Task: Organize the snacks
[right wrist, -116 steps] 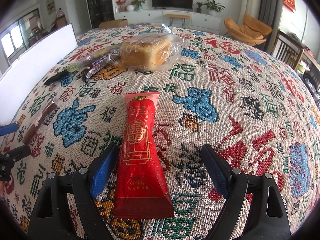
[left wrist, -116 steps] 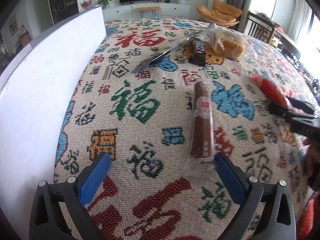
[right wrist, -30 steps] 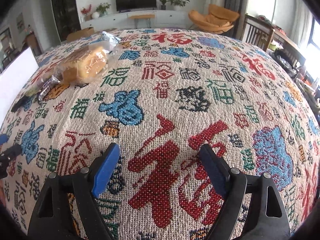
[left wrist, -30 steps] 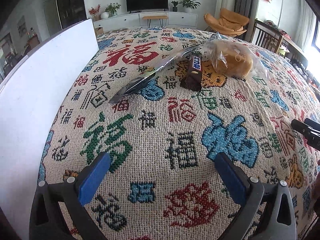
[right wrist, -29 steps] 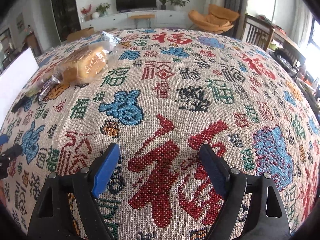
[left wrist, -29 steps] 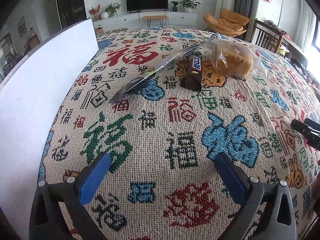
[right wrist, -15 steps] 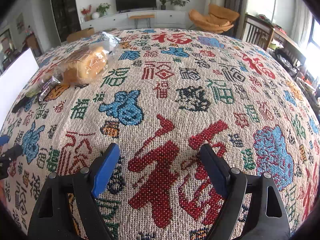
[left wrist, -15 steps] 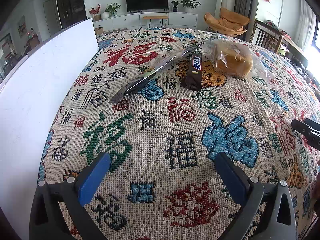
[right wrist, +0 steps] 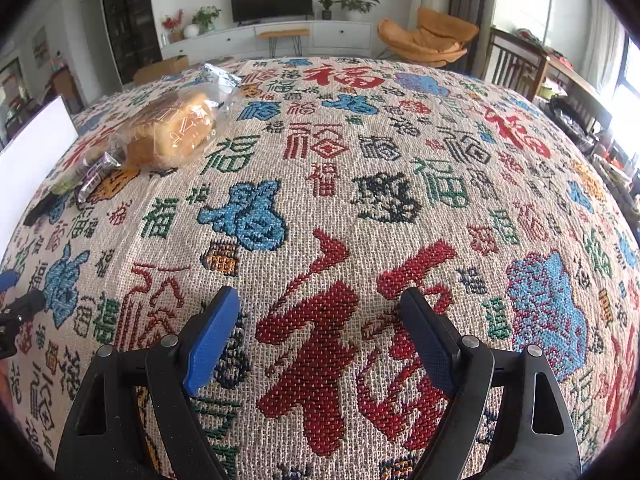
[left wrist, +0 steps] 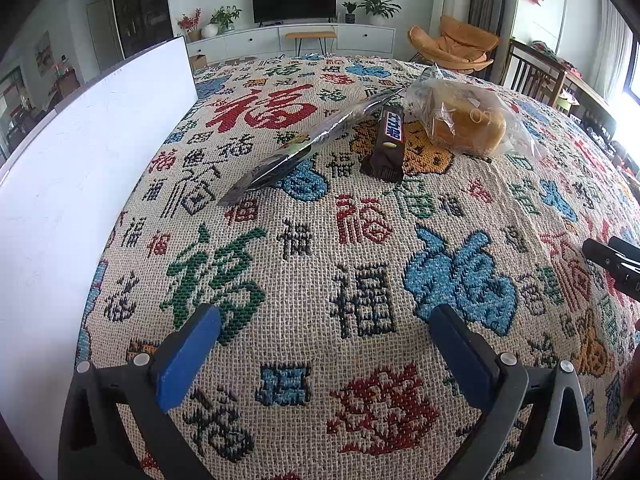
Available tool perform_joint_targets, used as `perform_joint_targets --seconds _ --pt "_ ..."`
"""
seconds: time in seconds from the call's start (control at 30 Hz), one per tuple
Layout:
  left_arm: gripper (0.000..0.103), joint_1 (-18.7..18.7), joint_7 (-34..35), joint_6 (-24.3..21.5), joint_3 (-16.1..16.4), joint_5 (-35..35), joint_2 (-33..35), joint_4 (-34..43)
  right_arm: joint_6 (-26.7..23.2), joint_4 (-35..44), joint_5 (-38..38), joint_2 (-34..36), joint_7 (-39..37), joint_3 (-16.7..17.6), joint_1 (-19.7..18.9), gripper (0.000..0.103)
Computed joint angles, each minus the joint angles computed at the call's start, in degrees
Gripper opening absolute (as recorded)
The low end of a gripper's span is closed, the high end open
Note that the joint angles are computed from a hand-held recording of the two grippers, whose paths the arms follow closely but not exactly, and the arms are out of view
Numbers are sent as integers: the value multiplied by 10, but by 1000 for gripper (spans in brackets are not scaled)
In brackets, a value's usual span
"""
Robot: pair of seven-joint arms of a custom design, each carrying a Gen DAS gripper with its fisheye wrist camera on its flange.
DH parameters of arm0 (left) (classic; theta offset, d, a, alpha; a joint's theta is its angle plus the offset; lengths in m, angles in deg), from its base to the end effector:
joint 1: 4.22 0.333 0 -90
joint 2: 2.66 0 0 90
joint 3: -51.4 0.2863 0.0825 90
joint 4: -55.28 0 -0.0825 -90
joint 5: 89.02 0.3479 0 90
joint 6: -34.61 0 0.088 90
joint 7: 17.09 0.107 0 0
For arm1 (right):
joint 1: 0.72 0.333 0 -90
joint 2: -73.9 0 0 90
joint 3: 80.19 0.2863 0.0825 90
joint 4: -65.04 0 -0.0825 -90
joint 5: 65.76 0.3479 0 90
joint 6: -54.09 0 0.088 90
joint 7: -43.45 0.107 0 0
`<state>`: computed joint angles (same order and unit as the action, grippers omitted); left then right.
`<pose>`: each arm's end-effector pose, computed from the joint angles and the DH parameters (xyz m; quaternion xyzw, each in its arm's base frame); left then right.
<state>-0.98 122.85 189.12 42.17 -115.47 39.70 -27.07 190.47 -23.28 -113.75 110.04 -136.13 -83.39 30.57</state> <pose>0.7139 -0.0325 0.3098 -0.4689 0.8253 -0.2757 0.1519 0.5997 0.3187 0.3037 -0.4778 0.8112 -0.2913 0.1695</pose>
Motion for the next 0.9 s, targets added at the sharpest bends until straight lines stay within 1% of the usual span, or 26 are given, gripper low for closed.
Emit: perform_joint_targets --seconds 0.73,0.77,0.8,0.83,0.87,0.9 --pt "103 1 0 -2 -2 1 2 2 2 -1 0 0 0 -1 0 85" --pt "103 7 8 -15 -6 1 5 10 2 -1 0 0 0 -1 0 85" --pt "103 5 27 -44 1 -10 2 18 2 -1 0 0 0 -1 0 85" --pt "103 19 30 -83 -11 9 13 45 2 -1 0 0 0 -1 0 85" --pt "103 20 24 -134 -7 19 33 92 2 -1 0 0 0 -1 0 85" --pt "103 19 11 -171 -2 24 52 136 2 -2 0 0 0 -1 -1 85"
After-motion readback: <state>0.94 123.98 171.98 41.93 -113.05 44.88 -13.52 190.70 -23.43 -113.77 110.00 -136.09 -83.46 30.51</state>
